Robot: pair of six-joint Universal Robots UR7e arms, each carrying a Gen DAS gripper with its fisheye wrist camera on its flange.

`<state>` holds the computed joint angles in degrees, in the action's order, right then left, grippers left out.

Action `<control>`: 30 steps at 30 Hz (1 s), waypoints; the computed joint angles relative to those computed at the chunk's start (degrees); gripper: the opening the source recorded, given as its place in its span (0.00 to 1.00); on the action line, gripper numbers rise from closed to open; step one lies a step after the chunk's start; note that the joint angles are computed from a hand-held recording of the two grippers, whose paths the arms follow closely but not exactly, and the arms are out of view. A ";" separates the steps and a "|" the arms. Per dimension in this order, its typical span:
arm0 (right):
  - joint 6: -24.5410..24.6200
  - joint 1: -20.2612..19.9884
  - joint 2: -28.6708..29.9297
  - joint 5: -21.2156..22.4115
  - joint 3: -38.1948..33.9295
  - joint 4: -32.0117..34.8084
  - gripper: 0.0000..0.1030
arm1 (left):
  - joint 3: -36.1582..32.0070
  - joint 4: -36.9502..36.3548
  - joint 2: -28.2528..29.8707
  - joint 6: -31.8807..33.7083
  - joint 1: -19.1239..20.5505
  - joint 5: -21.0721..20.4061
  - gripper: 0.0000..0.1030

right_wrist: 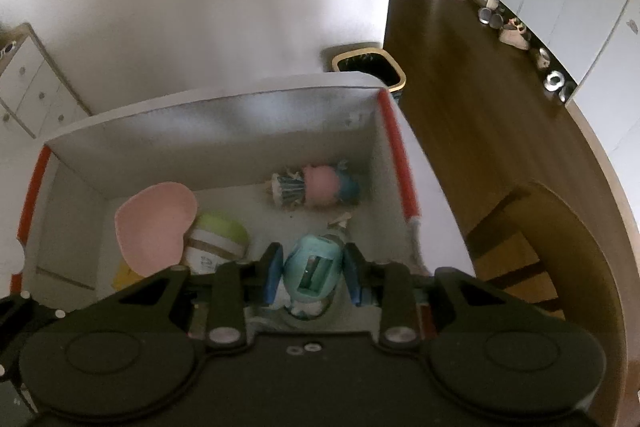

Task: Organize rigid objects
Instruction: 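Open the left tool releasing the clip while the right tool releases the sharpener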

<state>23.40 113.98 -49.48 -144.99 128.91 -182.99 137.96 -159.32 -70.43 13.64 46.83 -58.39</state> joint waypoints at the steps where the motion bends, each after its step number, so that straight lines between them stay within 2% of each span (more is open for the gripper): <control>1: -0.25 -0.12 0.40 0.23 -0.35 0.08 0.30 | -0.34 0.74 0.25 -0.29 0.04 0.17 0.51; 17: -0.53 -2.17 2.84 2.41 -1.62 0.60 0.31 | -4.50 8.65 2.73 -5.24 2.68 0.84 0.51; 23: 0.60 -2.39 2.06 3.59 -0.79 1.61 0.38 | -4.60 6.78 4.01 -5.11 2.29 1.62 0.52; 27: 1.01 -1.85 1.43 4.07 0.19 0.87 0.49 | -4.02 5.53 3.41 -5.74 1.89 1.19 0.53; 30: 1.67 -0.67 0.92 3.45 0.74 0.71 0.54 | -3.66 5.40 2.46 -5.97 1.95 0.81 0.53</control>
<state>25.07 113.31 -48.56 -141.54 129.65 -182.27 134.30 -153.92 -67.97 7.66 48.79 -57.58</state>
